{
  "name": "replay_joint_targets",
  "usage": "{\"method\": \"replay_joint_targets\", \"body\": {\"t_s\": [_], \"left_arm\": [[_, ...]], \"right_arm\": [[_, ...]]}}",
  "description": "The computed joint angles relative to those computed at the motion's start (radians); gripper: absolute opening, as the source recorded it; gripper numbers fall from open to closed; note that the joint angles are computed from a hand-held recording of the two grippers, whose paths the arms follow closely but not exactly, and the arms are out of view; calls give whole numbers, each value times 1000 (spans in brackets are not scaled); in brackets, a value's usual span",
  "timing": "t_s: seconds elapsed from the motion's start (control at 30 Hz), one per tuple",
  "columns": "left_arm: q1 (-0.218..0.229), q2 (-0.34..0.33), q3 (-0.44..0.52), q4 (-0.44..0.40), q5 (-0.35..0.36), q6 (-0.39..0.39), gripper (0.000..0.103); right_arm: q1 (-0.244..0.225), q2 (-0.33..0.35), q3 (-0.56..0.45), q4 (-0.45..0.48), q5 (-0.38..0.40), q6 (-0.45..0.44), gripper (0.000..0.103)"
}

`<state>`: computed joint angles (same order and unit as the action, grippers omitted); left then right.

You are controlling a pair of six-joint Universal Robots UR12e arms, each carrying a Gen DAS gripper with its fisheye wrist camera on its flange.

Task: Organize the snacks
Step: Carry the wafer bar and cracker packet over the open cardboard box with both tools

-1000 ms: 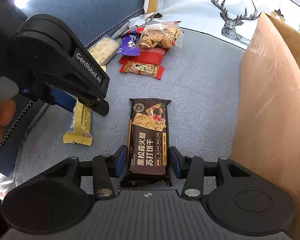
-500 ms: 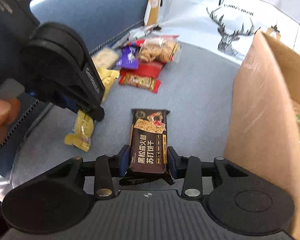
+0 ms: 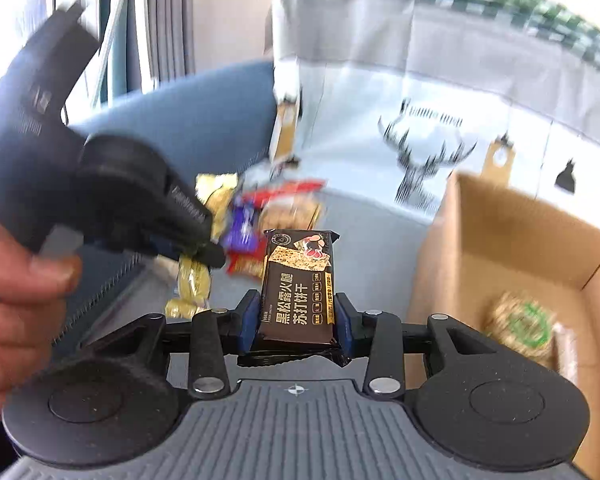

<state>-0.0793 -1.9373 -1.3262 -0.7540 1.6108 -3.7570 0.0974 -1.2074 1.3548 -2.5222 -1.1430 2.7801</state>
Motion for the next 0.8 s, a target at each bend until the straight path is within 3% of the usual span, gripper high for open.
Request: {"method": "replay_joint_targets", "body": {"t_s": [0.2,0.47,0.63,0.8], "left_arm": [[-15,12,-24,134,-6,3,13],[-39,-6,-10,222,-4,14,13],[-57,-28,9,278,-17,34,13],[-79,-53,31,339,-46,57,13]], "right_arm": [[-45,-6,-25,-78,25,54,41],[-107,3,-22,-199,-14,63,41],[-139,10,-17,-159,-37,106,41],[-153,12,-6,-199,-69,85,41]]}}
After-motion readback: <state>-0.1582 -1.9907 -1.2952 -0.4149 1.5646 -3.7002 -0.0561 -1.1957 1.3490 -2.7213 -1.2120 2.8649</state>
